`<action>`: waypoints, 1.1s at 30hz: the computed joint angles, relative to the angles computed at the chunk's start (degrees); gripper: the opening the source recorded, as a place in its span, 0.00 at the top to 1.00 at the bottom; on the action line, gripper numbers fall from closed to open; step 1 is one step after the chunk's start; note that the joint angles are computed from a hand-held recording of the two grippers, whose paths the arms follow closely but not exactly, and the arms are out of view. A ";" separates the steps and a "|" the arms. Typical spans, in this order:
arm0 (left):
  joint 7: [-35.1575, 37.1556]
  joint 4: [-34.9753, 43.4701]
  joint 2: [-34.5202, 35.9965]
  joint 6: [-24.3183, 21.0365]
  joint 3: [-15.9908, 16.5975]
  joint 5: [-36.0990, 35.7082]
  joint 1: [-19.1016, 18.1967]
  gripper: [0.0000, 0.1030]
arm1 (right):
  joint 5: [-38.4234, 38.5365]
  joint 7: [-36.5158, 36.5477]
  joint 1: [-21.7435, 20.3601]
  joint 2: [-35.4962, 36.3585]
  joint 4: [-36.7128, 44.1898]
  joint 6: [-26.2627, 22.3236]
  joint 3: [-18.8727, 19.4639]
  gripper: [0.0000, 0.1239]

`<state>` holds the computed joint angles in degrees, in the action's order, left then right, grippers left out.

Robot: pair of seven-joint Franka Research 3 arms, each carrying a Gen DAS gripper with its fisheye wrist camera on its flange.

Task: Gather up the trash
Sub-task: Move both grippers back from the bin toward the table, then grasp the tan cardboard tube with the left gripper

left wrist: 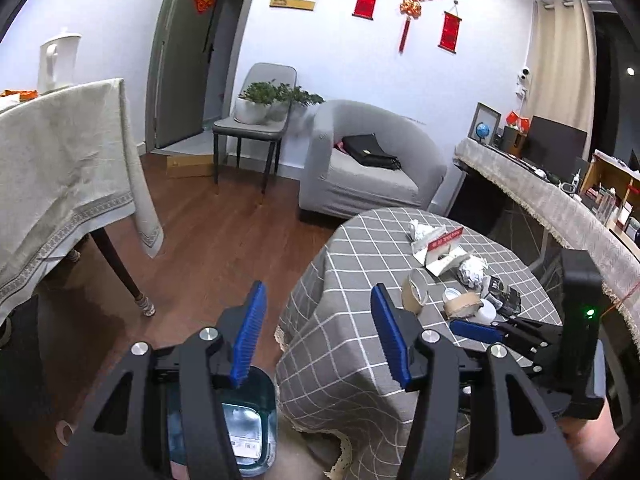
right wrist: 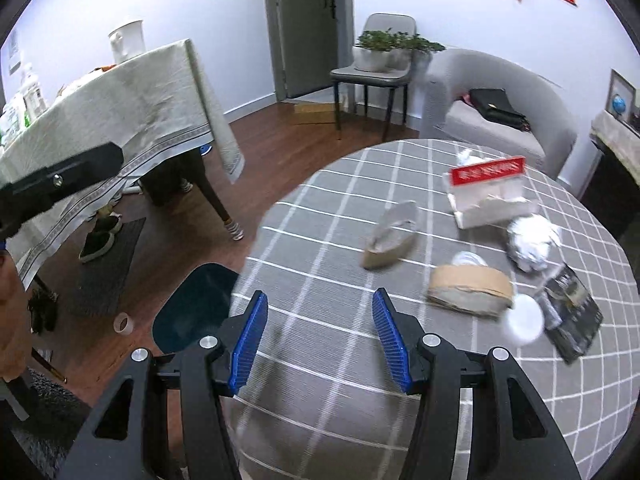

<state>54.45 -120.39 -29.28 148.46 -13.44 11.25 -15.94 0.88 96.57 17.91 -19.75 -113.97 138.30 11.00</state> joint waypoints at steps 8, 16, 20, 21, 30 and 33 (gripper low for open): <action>0.49 0.76 4.61 1.23 -0.65 -1.33 -1.81 0.44 | 1.80 -0.29 -1.39 -2.84 -2.84 0.03 -1.75 0.55; 1.14 4.22 10.60 2.18 -2.09 -0.98 -3.03 0.41 | 6.06 0.21 -2.82 -4.77 -4.73 0.03 -3.55 0.53; 1.56 6.77 13.72 1.34 -2.78 -0.21 -3.51 0.39 | 9.26 0.50 -3.22 -5.19 -5.61 -0.04 -4.78 0.52; 1.47 7.67 14.68 0.98 -3.06 0.17 -3.54 0.39 | 10.36 0.56 -3.25 -5.49 -6.01 0.17 -5.21 0.52; 5.05 13.53 20.78 -1.70 -3.30 -0.52 -4.86 0.39 | 18.56 -0.28 -2.58 -5.11 -6.27 2.01 -7.25 0.50; 4.89 15.67 22.82 -2.63 -3.65 1.50 -4.68 0.39 | 18.94 0.16 -3.01 -4.15 -5.49 1.49 -6.94 0.50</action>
